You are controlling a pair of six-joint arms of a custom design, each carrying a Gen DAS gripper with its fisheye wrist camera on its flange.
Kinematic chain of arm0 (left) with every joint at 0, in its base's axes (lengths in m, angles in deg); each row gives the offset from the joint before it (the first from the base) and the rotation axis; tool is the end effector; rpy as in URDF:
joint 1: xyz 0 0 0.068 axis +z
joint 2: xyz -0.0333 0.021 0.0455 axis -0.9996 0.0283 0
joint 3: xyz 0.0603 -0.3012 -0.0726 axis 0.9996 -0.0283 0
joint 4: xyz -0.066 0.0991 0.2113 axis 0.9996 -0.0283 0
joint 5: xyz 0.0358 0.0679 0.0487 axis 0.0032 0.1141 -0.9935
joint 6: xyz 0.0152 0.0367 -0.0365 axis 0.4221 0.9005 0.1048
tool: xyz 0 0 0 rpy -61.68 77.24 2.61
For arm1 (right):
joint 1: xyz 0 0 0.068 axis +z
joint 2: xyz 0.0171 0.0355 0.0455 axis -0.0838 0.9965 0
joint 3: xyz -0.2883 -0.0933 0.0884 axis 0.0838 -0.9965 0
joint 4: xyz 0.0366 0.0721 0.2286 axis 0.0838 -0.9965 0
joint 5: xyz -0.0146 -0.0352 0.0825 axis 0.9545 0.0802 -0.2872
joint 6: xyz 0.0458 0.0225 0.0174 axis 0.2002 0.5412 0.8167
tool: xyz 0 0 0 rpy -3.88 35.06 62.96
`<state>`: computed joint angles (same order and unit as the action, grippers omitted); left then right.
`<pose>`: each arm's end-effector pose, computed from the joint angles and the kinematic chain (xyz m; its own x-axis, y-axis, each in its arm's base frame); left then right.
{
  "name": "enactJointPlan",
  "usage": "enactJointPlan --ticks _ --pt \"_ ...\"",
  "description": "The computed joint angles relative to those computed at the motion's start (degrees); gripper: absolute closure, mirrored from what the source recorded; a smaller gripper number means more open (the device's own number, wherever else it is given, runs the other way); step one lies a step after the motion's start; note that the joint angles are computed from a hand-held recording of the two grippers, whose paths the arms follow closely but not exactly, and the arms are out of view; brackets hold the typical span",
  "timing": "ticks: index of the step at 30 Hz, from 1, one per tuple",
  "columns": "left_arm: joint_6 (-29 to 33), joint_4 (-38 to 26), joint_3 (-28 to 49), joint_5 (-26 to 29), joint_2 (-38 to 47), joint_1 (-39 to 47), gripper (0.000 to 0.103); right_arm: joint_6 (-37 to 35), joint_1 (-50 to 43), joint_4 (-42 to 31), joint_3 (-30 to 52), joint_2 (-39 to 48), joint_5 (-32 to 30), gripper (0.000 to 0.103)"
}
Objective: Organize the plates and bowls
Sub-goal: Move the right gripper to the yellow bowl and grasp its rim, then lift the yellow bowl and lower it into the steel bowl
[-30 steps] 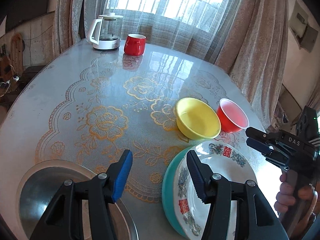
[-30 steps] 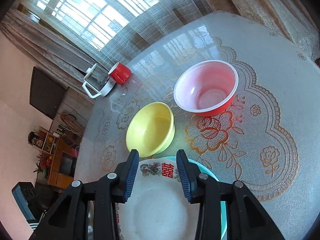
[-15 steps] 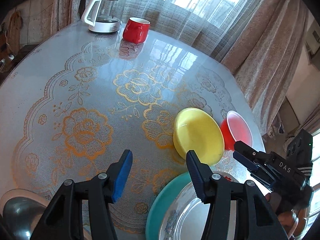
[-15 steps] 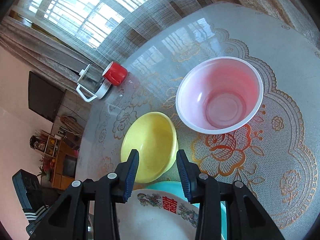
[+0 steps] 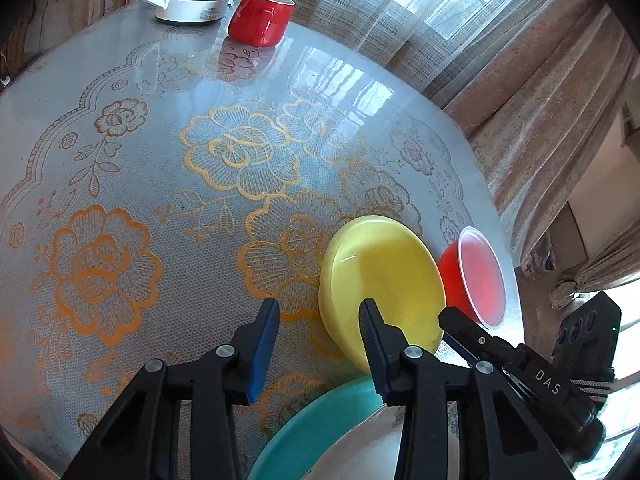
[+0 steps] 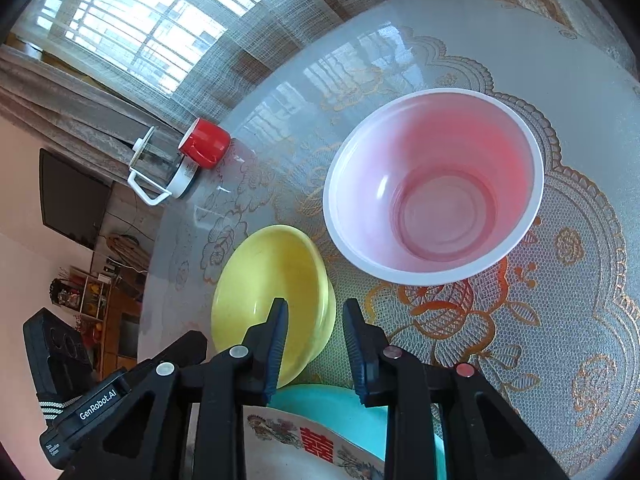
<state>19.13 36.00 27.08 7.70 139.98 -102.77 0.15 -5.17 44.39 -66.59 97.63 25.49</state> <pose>0.3777 -0.1159 0.0914 -0.8735 0.3050 -0.3793 0.4628 0.7619 -0.4530 0.2433 0.0022 0.0833 -0.4721 0.8156 -0.3346 0.5549 0.5699 0.6060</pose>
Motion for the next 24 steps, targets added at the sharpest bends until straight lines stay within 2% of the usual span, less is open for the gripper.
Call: enactJointPlan --ticks 1,3,5,12,18,24 --pt "0.0 -0.6 0.9 0.0 0.8 -0.5 0.068 -0.2 0.1 -0.4 0.6 0.5 -0.1 0.077" --pt "0.3 -1.1 1.4 0.6 1.6 -1.0 0.079 -0.5 0.3 -1.0 1.5 1.3 -0.2 0.081" --pt "0.8 -0.3 0.9 1.2 1.7 -1.3 0.084 -0.9 0.5 -0.2 1.6 2.1 -0.4 0.085" --pt "1.9 3.3 -2.3 2.9 -1.4 -0.7 0.084 -1.6 1.9 0.4 1.1 1.4 1.6 0.086" --pt "4.5 5.7 -6.8 3.5 -5.8 1.2 0.084 -2.9 4.2 -3.0 1.8 -2.8 4.4 0.085" --pt "6.9 8.3 -12.7 4.8 -10.8 4.0 0.084 -2.1 7.2 -1.9 -0.4 -6.6 5.4 0.086"
